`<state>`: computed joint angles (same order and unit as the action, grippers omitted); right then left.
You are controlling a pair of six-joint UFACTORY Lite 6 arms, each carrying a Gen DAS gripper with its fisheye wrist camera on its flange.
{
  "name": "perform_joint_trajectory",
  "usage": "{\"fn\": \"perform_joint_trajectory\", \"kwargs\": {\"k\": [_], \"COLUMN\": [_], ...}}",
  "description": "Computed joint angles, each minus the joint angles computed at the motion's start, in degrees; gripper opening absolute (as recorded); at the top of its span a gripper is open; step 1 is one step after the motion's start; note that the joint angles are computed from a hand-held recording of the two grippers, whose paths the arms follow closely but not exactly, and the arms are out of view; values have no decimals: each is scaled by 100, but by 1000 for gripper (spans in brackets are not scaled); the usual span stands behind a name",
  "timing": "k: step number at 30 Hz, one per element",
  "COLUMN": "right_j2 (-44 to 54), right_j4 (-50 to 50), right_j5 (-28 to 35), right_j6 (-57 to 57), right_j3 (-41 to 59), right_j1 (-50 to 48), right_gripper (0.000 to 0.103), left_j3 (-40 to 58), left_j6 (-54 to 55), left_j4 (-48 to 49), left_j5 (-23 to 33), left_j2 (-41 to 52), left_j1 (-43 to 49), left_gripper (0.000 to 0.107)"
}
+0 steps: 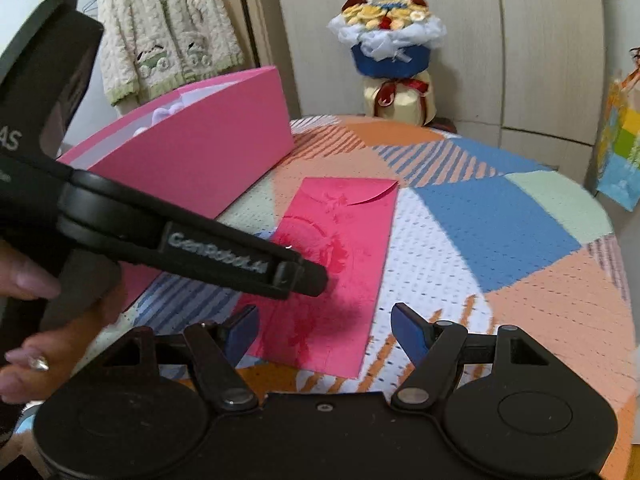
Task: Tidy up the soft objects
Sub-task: 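Close the left gripper on the end of the red envelope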
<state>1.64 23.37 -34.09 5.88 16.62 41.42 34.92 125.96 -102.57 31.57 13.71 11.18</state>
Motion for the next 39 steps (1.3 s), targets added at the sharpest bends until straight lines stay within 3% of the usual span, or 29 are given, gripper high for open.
{"fn": "perform_joint_trajectory", "kwargs": {"k": [2, 5, 9, 14, 22, 31, 33, 34, 39], "right_j2": [194, 358, 594, 991, 852, 630, 598, 595, 592], "right_j4": [-316, -110, -7, 1239, 1393, 693, 775, 681, 651], "right_j5": [15, 113, -14, -204, -251, -528, -606, -629, -777], "right_j6": [139, -163, -153, -979, -965, 187, 247, 347, 406], "right_j3": [114, 281, 428, 739, 631, 255, 185, 172, 62], "right_j1": [-8, 153, 210, 724, 751, 587, 683, 638, 716], "right_gripper": [88, 93, 98, 100, 97, 97, 97, 97, 97], "left_j3": [48, 103, 533, 1057, 818, 203, 129, 53, 13], "left_j6": [-141, -446, -1684, -2642, -2027, -759, -684, -516, -687], "left_j4": [88, 329, 1484, 2233, 1753, 507, 450, 459, 837], "left_j5": [61, 119, 443, 820, 805, 533, 485, 387, 433], "left_j2": [61, 100, 364, 771, 675, 304, 227, 120, 48], "left_j1": [57, 91, 317, 574, 583, 419, 424, 372, 409], "left_gripper": [62, 63, 61, 55, 55, 56, 51, 35, 31]}}
